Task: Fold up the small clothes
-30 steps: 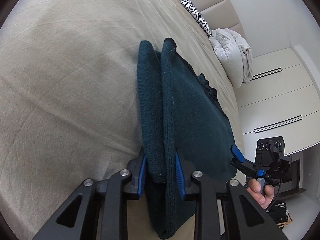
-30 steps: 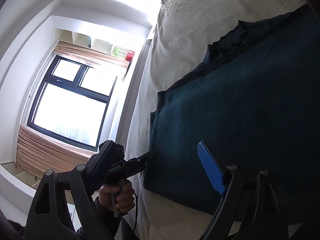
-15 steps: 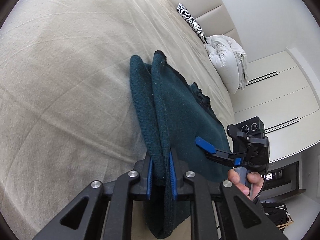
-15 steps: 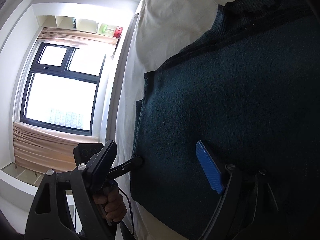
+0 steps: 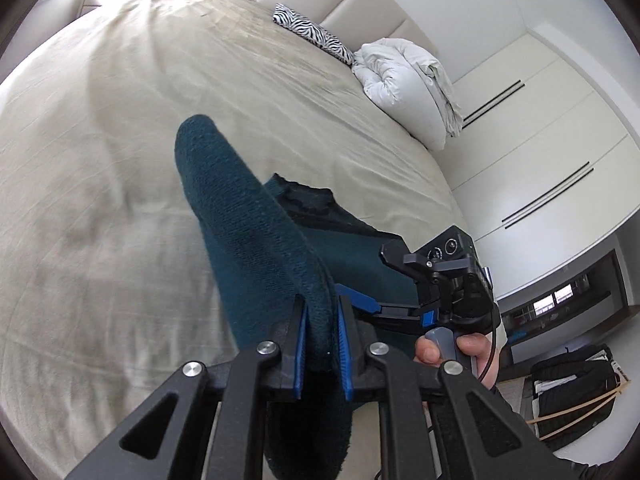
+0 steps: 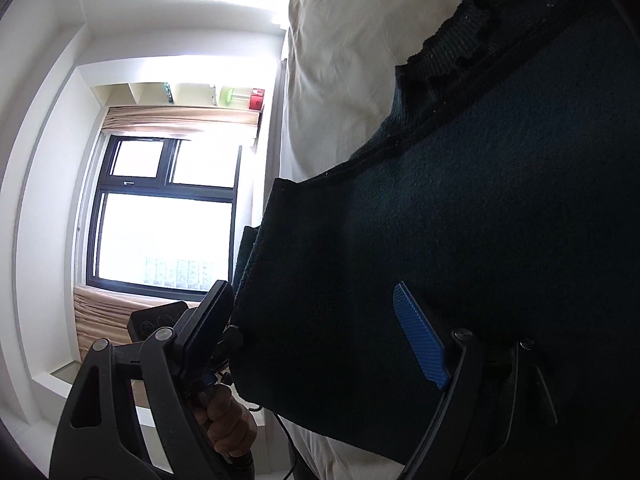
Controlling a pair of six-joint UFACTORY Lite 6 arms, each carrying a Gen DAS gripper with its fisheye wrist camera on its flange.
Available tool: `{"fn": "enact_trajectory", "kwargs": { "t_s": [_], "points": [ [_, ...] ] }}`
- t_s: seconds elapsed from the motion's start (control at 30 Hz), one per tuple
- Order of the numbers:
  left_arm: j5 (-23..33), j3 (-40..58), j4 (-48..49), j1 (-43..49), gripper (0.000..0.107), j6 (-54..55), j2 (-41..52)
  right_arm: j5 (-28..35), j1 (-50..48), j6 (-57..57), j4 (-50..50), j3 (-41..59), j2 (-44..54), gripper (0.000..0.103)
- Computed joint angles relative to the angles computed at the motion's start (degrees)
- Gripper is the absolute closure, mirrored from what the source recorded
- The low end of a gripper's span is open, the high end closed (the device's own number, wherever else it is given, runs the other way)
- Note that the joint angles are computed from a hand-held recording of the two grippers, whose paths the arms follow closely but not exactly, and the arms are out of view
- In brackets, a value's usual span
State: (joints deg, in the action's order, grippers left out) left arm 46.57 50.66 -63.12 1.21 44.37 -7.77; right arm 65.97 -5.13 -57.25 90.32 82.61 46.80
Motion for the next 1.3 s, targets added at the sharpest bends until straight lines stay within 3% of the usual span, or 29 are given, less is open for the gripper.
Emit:
{"fn": "enact_trajectory", "kwargs": {
  "t_s": [0.13, 0.23, 0.37, 0.47, 0.67, 0.73, 0.83, 1.0, 1.23, 1.3],
  "points": [
    [-9.6, 8.8, -0.9, -16.1, 0.092, -5.0, 10.5, 5.4, -8.0, 1.2, -2.9, -0.3, 1.3, 0.021],
    [-15.5, 15.3, -4.9, -24.4, 0.094, -2.2, 20.8, 9.8, -13.5, 2.2, -4.9, 2.2, 4.5, 0.021],
    [-12.1, 13.6, -21.2, -24.3, 0.099, 11.9, 28.8, 12.0, -16.7, 4.5, -8.6, 7.0, 8.4, 0.021],
    [-13.9, 7.4, -25.1, -24.5, 0.091, 18.4, 23.9, 11.4, -16.5, 5.4, -10.8, 8.2, 8.0, 0.021],
    [-17.7, -10.6, -33.0, -22.2, 0.081, 31.7, 1.7, 6.3, -14.5, 7.7, -13.9, 5.1, 3.7, 0.021],
    [-19.6, -14.7, -32.1, -21.7, 0.08, 31.4, -2.3, 4.5, -13.9, 8.4, -15.9, 3.6, 1.5, 0.021],
    [-21.0, -17.2, -33.6, -20.4, 0.081, 33.6, -1.2, 1.0, -12.6, 9.0, -17.9, 0.5, -1.6, 0.022],
    [-13.2, -20.3, -39.9, -13.7, 0.089, 40.9, 2.9, -1.4, -9.8, 10.9, -19.3, -1.9, -4.5, 0.022],
    [-7.4, -21.3, -42.4, -9.3, 0.092, 44.9, 6.8, -4.8, -1.2, 12.6, -19.3, 0.3, -4.8, 0.024],
    [-6.7, -24.2, -41.6, -8.2, 0.092, 44.8, 4.0, -6.4, 0.3, 12.8, -19.8, 0.1, -4.5, 0.032]
  ]
}}
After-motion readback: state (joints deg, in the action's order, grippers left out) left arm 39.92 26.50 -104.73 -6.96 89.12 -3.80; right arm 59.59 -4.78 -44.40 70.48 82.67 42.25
